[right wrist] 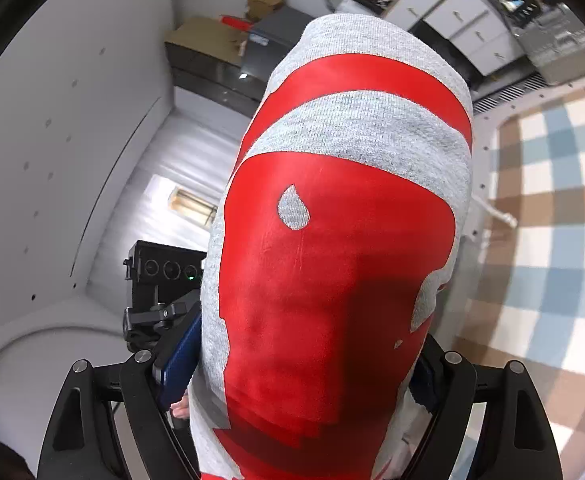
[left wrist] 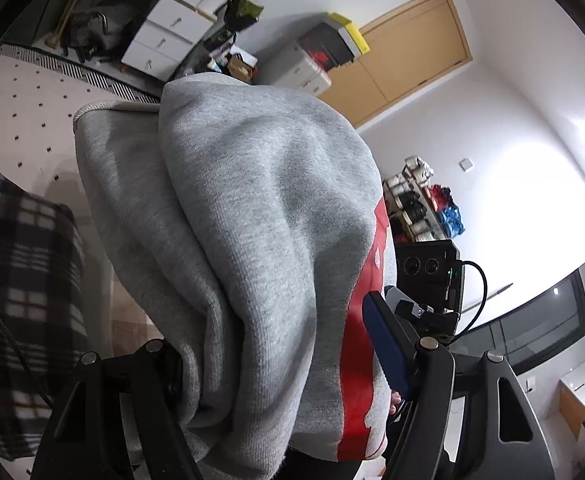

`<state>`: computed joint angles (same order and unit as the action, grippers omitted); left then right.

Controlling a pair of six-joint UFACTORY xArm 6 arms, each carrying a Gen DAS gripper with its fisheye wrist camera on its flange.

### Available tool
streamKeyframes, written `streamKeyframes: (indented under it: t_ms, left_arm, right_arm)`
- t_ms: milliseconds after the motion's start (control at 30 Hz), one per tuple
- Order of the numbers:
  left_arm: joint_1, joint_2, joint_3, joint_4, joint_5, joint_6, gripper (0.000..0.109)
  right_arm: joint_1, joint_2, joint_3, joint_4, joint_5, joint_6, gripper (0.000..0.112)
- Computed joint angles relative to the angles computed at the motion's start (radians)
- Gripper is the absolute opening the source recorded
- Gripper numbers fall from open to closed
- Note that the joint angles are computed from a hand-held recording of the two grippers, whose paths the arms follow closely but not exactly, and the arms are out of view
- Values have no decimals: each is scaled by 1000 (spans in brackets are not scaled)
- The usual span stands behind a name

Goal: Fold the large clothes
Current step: 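Carry the held hoodie with both tools toward the grey cabinet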

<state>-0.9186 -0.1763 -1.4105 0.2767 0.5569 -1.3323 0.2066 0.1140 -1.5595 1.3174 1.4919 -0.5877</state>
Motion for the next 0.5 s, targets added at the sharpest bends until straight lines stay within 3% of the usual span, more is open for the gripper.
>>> streamKeyframes:
  t_ms: [200,500]
  left_arm:
    - [-2,-50,11,123,53,-102,68]
    - [-24,-186,67,247,255,-220,68]
  right_arm:
    - [74,49,-81,31,-30,13,87]
    - [241,162,-203,100,-74,47,87]
